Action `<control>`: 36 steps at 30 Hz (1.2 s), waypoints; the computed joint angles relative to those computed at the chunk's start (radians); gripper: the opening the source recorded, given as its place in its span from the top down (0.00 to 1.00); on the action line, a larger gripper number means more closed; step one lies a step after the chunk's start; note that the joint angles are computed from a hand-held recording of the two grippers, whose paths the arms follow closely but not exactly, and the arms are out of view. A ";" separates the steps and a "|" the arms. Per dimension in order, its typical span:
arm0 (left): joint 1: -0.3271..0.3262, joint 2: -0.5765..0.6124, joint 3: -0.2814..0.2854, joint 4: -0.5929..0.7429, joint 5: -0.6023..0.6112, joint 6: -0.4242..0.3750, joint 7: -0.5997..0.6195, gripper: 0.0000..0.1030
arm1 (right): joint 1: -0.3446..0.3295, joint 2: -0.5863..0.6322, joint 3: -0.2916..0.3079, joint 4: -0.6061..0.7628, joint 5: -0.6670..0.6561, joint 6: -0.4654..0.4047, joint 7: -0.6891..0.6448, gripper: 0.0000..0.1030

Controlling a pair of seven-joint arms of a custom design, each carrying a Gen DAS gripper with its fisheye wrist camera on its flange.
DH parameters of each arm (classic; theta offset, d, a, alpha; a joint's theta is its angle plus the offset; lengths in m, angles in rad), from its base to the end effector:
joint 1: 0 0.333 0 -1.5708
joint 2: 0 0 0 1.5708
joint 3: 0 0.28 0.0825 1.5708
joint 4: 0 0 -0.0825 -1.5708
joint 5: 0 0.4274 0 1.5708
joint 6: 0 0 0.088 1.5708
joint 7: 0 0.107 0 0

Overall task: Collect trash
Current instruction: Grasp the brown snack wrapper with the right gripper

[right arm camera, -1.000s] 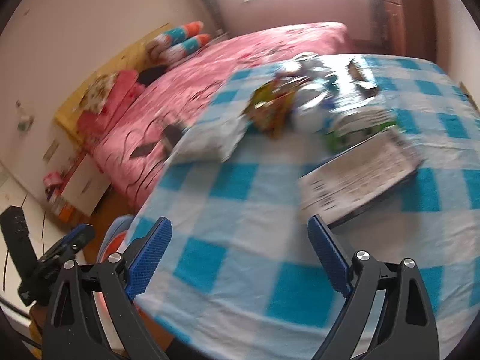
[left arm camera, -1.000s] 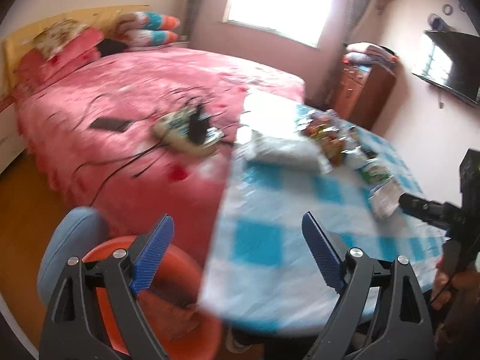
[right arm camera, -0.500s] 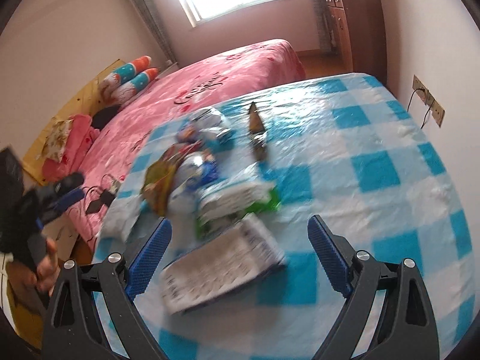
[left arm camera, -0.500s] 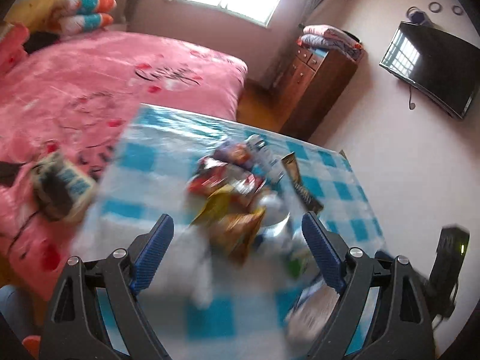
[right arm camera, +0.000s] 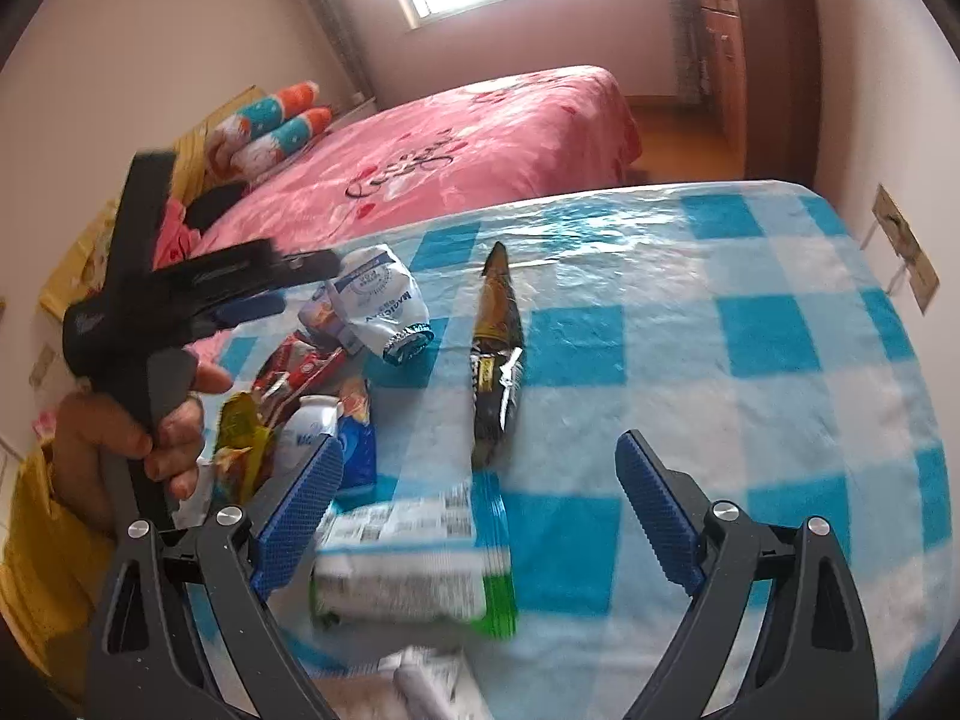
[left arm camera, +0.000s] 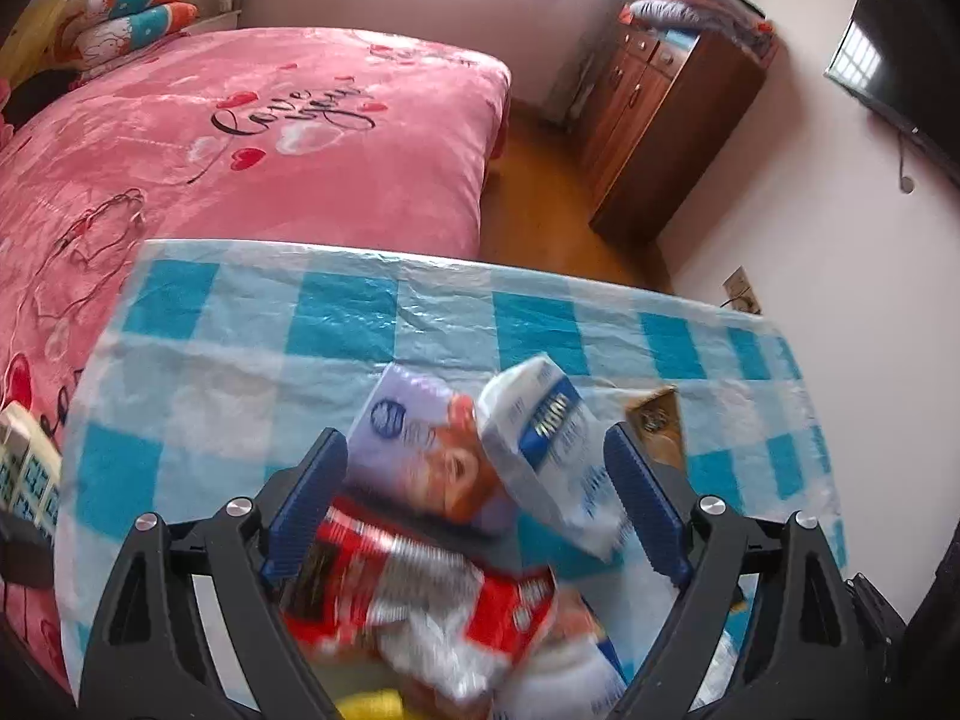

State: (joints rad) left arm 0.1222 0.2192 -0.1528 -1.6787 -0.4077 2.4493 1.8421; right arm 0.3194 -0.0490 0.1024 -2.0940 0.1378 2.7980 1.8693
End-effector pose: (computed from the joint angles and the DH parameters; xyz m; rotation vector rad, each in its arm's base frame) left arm 0.7032 -0.0141 0.4858 -1.9356 2.0273 -0.9103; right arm 0.5715 0.2501 0.4765 -1.7122 1.6889 -0.2901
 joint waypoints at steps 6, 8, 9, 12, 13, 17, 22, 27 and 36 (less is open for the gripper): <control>-0.006 0.085 -0.008 0.088 0.081 -0.025 -0.018 0.15 | 0.012 0.106 -0.009 0.104 -0.072 -0.032 0.014 0.21; 0.001 0.098 -0.016 0.104 0.078 -0.041 0.001 0.15 | 0.018 0.128 -0.014 0.136 -0.092 -0.058 0.018 0.26; 0.003 0.099 -0.019 0.106 0.077 -0.044 0.007 0.15 | 0.022 0.143 -0.018 0.158 -0.116 -0.082 0.027 0.32; 0.016 0.093 -0.033 0.097 0.041 -0.062 0.042 0.16 | 0.028 0.173 -0.023 0.200 -0.120 -0.130 0.015 0.52; 0.022 0.087 -0.039 0.091 0.021 -0.075 0.064 0.16 | 0.030 0.179 -0.025 0.207 -0.122 -0.145 0.015 0.55; 0.015 0.050 -0.039 0.042 -0.003 -0.072 0.108 0.16 | 0.041 0.171 -0.038 0.196 -0.182 -0.158 0.046 0.71; -0.003 -0.030 -0.032 -0.057 -0.040 -0.069 0.174 0.16 | 0.034 0.110 -0.030 0.109 -0.171 -0.118 0.040 0.79; -0.033 -0.132 -0.012 -0.178 -0.094 -0.065 0.237 0.16 | 0.021 0.019 -0.014 -0.010 -0.110 -0.067 0.016 0.80; -0.137 -0.351 0.055 -0.437 -0.187 -0.019 0.321 0.16 | 0.013 -0.201 0.023 -0.269 -0.008 0.018 0.015 0.80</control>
